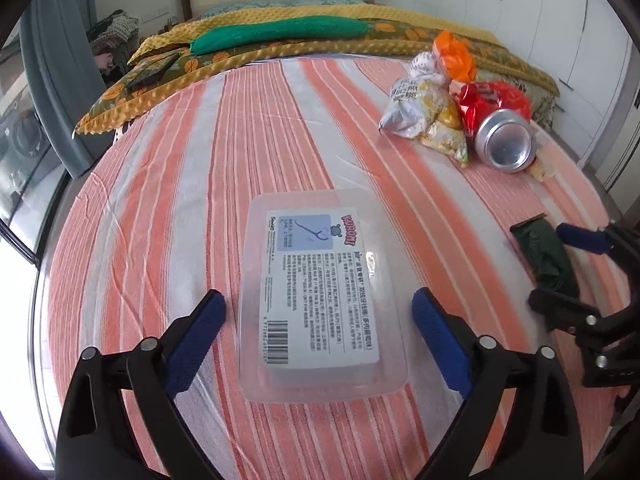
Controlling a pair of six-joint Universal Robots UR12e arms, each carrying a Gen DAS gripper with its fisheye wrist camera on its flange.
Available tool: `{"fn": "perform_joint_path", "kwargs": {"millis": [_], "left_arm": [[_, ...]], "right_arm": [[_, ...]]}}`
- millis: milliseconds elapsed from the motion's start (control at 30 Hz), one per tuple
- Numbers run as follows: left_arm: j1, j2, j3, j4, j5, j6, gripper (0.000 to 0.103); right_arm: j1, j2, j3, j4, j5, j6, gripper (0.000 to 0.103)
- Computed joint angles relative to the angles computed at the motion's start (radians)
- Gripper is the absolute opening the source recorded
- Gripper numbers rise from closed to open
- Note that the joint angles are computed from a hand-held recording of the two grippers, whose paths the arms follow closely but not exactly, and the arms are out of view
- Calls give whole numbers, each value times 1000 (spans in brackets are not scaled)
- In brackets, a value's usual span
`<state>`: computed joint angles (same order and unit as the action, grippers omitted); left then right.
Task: Collect trash
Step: 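Grasp the clear plastic box with the left gripper while the right grasps the dark green packet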
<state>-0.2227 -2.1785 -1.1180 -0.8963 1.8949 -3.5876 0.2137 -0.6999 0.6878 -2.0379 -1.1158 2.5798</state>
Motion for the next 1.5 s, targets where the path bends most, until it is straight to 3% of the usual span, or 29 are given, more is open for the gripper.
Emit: {"fn": "perform_joint_path", "kwargs": {"millis": [167, 967, 1100, 1300, 1400, 1500], "left_arm": [[3, 0, -2, -4, -1, -11, 98], [5, 3, -7, 5, -12, -6, 99], [13, 26, -37, 10, -53, 41, 98], [23, 58, -73, 52, -103, 38, 98], [24, 41, -35, 21, -74, 16, 95], [29, 30, -5, -24, -80, -2, 88]], "right_arm": [[3, 5, -11, 18, -6, -14, 89], [2, 9, -19, 29, 12, -4, 90], [-25, 3, -25, 97, 97, 39, 90], [-33, 5, -71, 219, 79, 131, 89], [-22, 30, -129, 267, 83, 150, 86], [-1, 59, -192, 303, 35, 158, 69]]}}
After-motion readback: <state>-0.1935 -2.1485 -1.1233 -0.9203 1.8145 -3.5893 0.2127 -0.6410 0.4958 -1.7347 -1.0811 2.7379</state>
